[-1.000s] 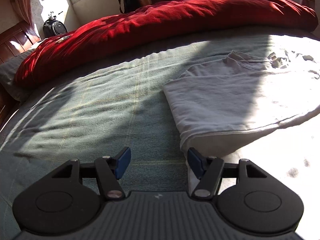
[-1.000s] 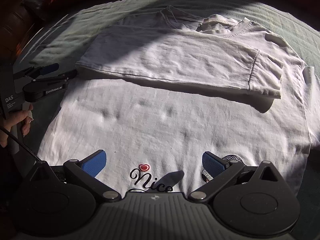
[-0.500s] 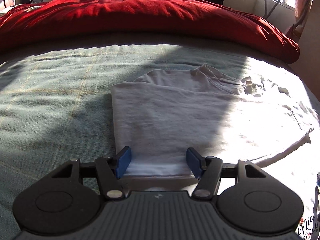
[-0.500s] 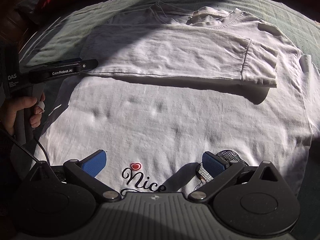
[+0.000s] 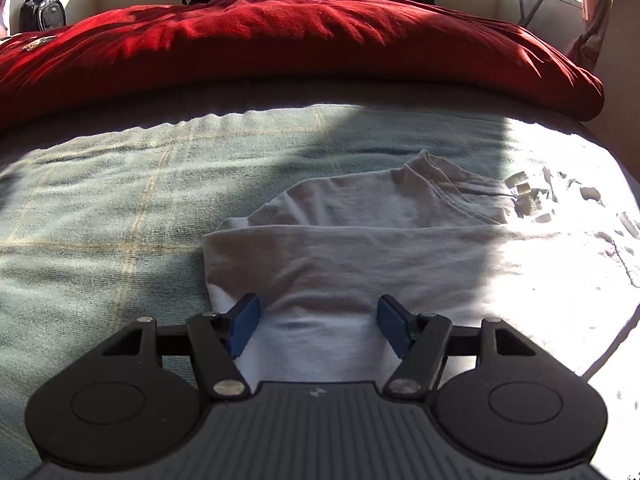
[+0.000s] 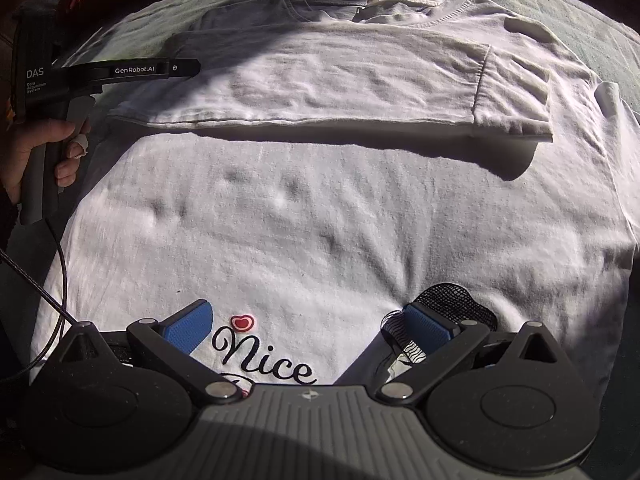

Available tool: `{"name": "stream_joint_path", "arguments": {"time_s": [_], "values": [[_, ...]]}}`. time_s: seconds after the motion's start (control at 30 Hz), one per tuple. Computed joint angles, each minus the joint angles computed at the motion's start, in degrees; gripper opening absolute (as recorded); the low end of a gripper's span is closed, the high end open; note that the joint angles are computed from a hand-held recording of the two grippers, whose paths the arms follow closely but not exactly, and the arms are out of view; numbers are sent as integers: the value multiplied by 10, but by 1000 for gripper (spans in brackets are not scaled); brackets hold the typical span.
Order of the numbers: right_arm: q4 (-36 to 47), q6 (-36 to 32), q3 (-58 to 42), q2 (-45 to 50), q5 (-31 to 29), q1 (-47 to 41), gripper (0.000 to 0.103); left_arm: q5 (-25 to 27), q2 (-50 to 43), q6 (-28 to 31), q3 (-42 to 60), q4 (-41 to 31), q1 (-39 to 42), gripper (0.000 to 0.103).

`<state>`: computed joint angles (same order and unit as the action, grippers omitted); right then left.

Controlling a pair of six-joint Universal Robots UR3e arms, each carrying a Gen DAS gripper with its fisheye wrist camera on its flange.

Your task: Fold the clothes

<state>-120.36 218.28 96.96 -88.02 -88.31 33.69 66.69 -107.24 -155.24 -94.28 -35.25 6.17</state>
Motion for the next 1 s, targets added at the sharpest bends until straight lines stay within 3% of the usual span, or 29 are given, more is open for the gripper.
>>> {"name": "stream_joint_path", "arguments": {"time_s": [0.07, 0.2, 0.33, 0.5, 0.73, 0.93, 1.0], "values": [[15, -4, -24, 20, -28, 24, 103, -23, 23, 10, -3, -24, 6, 62], [90, -49, -108, 73, -64, 59, 103, -56, 63, 76, -24, -73, 9, 69], [113, -17, -134, 61, -55, 40, 103, -34, 79, 86, -48, -77, 7, 68], [44, -50, -149, 53, -113, 12, 103, -62, 129, 79, -70, -96, 40, 69], [-161, -151, -93, 109, -70, -103, 103, -50, 140, 99, -103, -121, 68, 69], [-177, -177, -37, 109, -61, -157, 103, -65, 147, 92, -108, -116, 77, 69], [-145, -178, -60, 103, -77, -142, 103, -76, 159, 90, -111, -124, 83, 69]]}}
